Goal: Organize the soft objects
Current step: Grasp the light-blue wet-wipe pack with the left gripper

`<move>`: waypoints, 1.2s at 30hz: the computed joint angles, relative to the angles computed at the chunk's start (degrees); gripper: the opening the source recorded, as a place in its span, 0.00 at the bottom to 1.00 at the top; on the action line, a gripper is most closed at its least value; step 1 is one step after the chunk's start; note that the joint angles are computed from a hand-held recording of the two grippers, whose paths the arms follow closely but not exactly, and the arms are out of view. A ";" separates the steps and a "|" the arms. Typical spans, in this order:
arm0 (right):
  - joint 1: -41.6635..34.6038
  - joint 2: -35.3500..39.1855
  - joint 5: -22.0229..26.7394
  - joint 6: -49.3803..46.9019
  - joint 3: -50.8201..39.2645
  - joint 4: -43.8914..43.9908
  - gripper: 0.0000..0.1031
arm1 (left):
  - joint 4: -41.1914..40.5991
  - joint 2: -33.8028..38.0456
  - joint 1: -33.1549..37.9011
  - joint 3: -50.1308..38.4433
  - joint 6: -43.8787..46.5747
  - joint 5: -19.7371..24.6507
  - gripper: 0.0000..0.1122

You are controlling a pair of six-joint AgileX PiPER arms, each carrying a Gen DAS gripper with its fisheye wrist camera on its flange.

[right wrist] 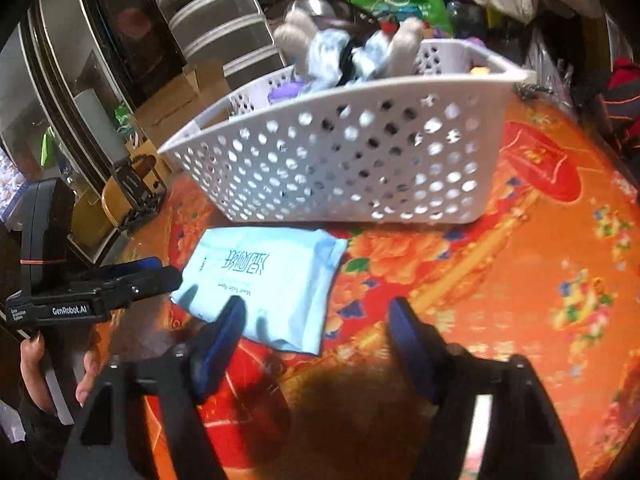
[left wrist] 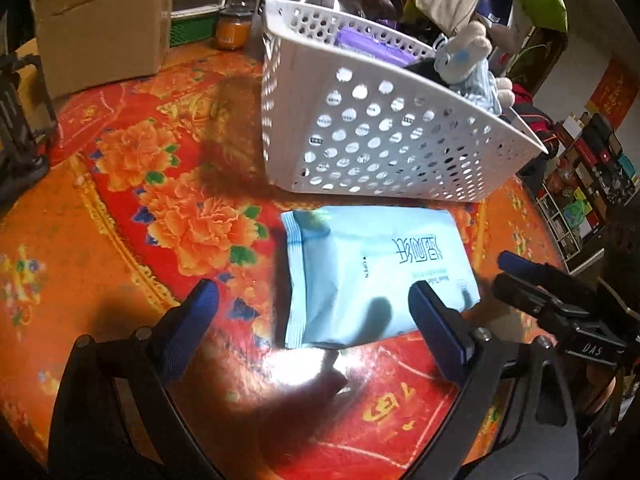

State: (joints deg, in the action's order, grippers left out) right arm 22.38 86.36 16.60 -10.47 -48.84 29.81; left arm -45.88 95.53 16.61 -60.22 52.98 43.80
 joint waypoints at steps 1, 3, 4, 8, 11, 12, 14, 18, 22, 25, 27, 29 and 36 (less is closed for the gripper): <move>0.46 1.48 0.75 -1.80 -1.13 1.69 0.65 | -0.82 0.51 0.01 -0.14 0.60 0.35 0.84; 1.13 3.48 1.29 -2.40 -2.54 2.63 0.65 | -1.92 1.54 -0.18 -0.06 1.94 1.56 0.81; 1.26 4.60 1.76 -4.02 -3.14 4.65 0.64 | -1.75 1.68 -0.47 0.07 2.09 1.40 0.79; 1.51 6.87 3.03 -6.60 -4.52 6.83 0.55 | -1.21 1.99 -2.06 0.62 2.19 0.15 0.68; 1.87 7.15 2.75 -6.52 -4.75 5.97 0.53 | -2.84 2.00 -2.07 0.96 3.44 1.12 0.58; 1.97 7.18 2.76 -6.68 -4.75 5.83 0.52 | -3.30 2.30 -2.17 0.72 3.92 1.61 0.57; 2.28 7.43 3.11 -5.35 -5.51 4.07 0.50 | -3.14 1.64 -2.66 1.38 3.79 0.68 0.56; 4.44 8.91 2.93 -0.45 -7.69 -1.13 0.42 | -3.53 0.05 -3.39 2.99 4.50 -0.74 0.48; 6.76 9.98 2.40 6.91 -9.37 -8.97 0.37 | -4.19 -2.46 -4.40 5.24 5.44 -2.61 0.44; 8.58 9.84 1.46 14.44 -9.50 -16.38 0.35 | -4.96 -4.68 -5.15 7.21 6.65 -3.81 0.40; 9.70 8.76 0.25 20.61 -8.46 -22.51 0.35 | -6.34 -6.67 -5.26 8.70 8.18 -4.13 0.39; 10.41 7.37 -0.37 24.38 -7.65 -26.04 0.35 | -7.32 -8.78 -5.13 9.90 9.18 -4.09 0.39; 14.86 -0.83 0.12 47.71 -4.28 -50.02 0.35 | -9.84 -19.30 -4.14 12.34 9.42 -2.75 0.39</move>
